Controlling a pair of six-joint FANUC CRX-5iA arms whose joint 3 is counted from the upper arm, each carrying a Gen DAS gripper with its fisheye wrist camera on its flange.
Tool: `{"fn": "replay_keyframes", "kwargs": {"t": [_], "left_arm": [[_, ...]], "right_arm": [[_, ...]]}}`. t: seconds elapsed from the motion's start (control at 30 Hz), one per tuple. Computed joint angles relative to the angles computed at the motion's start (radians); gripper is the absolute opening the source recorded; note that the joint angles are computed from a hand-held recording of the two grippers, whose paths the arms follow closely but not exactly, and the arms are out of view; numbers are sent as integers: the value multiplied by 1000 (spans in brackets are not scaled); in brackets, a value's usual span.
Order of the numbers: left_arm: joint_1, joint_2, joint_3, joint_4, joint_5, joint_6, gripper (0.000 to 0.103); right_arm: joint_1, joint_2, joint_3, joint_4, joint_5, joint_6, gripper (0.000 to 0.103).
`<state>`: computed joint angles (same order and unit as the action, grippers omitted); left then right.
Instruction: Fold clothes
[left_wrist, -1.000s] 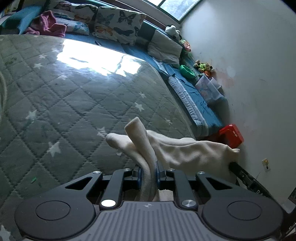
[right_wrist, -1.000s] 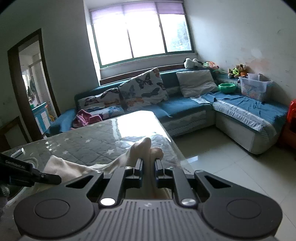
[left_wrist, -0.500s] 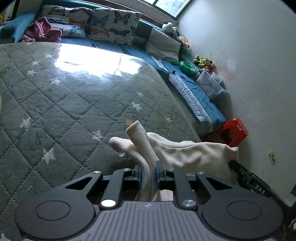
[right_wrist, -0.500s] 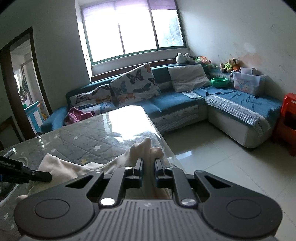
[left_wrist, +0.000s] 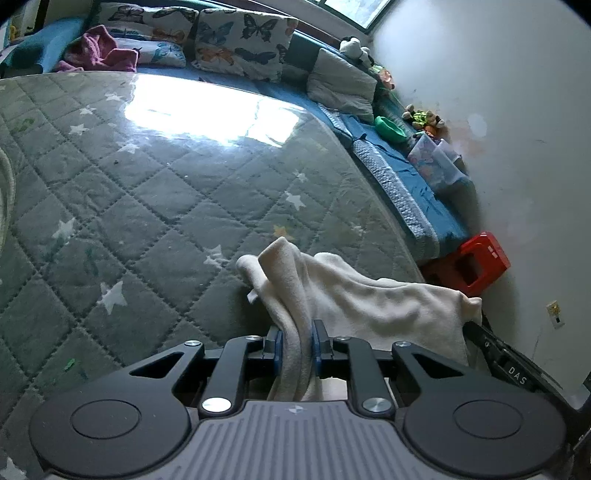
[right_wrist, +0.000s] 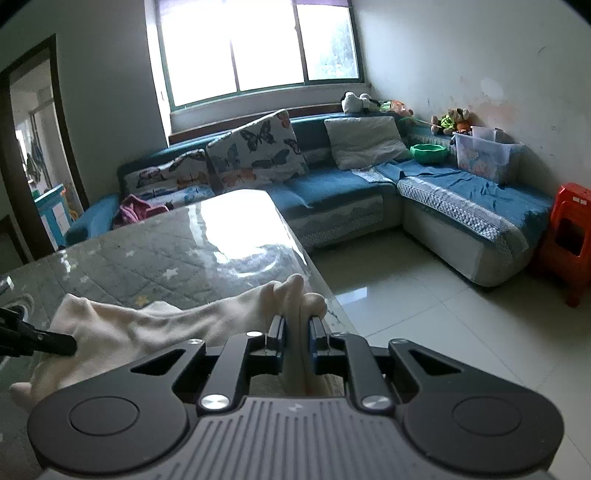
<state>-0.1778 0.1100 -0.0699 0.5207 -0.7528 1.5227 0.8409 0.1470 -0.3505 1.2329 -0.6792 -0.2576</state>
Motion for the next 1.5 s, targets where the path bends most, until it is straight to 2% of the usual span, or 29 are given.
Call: {"fn": "replay_keyframes", "kwargs": {"t": [0.2,0.4,0.53,0.6,0.7,0.87,1.17,1.33,1.5], "left_arm": [[0,-2,9,-41,-9,25,19],[-3,-4,23,-95,-19,65,28],[-3,-13,24,-135,-15,86,38],[0,-18,21,-146,-13,93,39],[7,-25,17,-158,-14,107,41],[12,-49,-3,-173,4,106,41],[-5,-86,-36,-163,35,62,41],[-28,-90,-30,-177,42,45,41],[-61,-86,-12,-226,50,25,46]], "right_arm": [[11,23,26,-58,-31,62,16],[24,27,34,-67,-64,82,18],[43,27,38,-57,-76,102,36],[57,25,37,-46,-78,115,36],[76,20,31,-37,-61,123,42],[110,12,19,-43,-43,158,42],[165,-14,-37,-71,-103,170,42],[172,-39,-84,-59,-98,117,42],[182,-59,-80,-109,-101,151,42]]}}
